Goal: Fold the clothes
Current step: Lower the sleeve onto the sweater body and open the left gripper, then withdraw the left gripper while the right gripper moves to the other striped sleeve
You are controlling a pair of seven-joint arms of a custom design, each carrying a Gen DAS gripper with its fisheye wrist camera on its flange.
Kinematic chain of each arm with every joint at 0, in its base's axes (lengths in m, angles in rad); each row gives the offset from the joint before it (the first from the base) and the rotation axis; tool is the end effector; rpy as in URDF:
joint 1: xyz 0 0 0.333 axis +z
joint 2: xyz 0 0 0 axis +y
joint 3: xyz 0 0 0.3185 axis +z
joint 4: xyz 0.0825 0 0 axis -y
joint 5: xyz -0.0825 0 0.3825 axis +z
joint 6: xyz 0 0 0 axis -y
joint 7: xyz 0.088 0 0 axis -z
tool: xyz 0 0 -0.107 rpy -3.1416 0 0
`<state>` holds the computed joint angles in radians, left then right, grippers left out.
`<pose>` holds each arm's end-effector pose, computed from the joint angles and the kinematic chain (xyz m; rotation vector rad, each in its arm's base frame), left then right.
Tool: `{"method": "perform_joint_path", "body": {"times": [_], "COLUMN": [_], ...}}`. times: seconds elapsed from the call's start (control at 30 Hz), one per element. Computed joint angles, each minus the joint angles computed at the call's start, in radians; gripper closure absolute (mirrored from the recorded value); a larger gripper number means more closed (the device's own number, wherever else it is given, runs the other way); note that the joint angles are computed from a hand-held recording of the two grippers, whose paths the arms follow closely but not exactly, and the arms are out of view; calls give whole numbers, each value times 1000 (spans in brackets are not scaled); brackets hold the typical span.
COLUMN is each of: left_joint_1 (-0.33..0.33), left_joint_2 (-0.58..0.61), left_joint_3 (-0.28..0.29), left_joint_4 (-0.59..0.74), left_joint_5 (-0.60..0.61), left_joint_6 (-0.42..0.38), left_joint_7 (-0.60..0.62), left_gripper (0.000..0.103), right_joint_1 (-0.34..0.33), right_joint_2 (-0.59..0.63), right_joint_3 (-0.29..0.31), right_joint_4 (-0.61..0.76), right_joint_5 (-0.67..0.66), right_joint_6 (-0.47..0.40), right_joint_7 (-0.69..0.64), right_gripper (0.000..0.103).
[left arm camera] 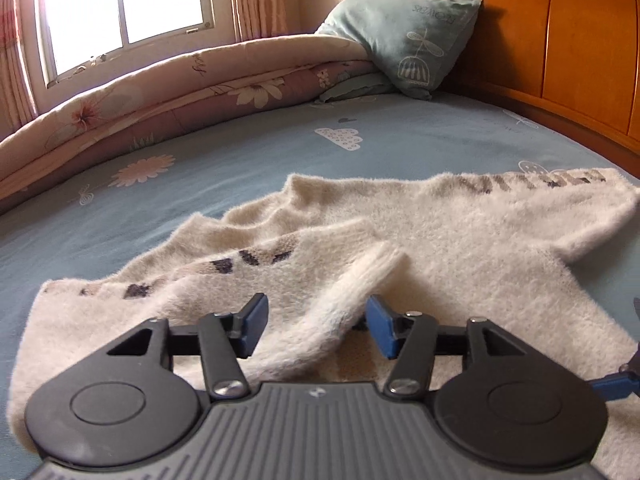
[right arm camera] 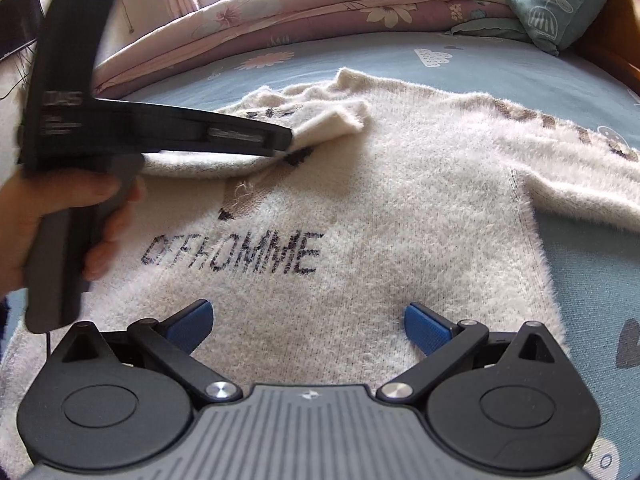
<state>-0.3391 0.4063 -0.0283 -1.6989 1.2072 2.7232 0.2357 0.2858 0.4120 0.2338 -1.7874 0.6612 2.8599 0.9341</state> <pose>0.6367 -0.2794 0.4129 -1.6173 1.6435 -0.7139 0.6233 0.2957 0.3973 -2.0609 1.1869 -0.1909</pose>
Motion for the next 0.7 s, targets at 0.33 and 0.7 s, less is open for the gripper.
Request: {"method": "perform_joint_path", "body": {"times": [0.33, 0.7], "left_joint_1": [72, 236], "left_joint_2": [-266, -304], "left_joint_3": [-30, -73], "left_joint_4": [-320, -429], "left_joint_5": [242, 359], "left_joint_6": [-48, 134], "left_joint_7": [-254, -488], "left_gripper": [36, 36], "right_joint_1": [90, 88], "right_joint_2": [-2, 6], "right_joint_3": [-69, -60], "right_joint_4": [-46, -72], "right_joint_5": [-138, -258], "right_joint_6": [94, 173], "right_joint_7": [50, 149], "right_gripper": [0, 0]}}
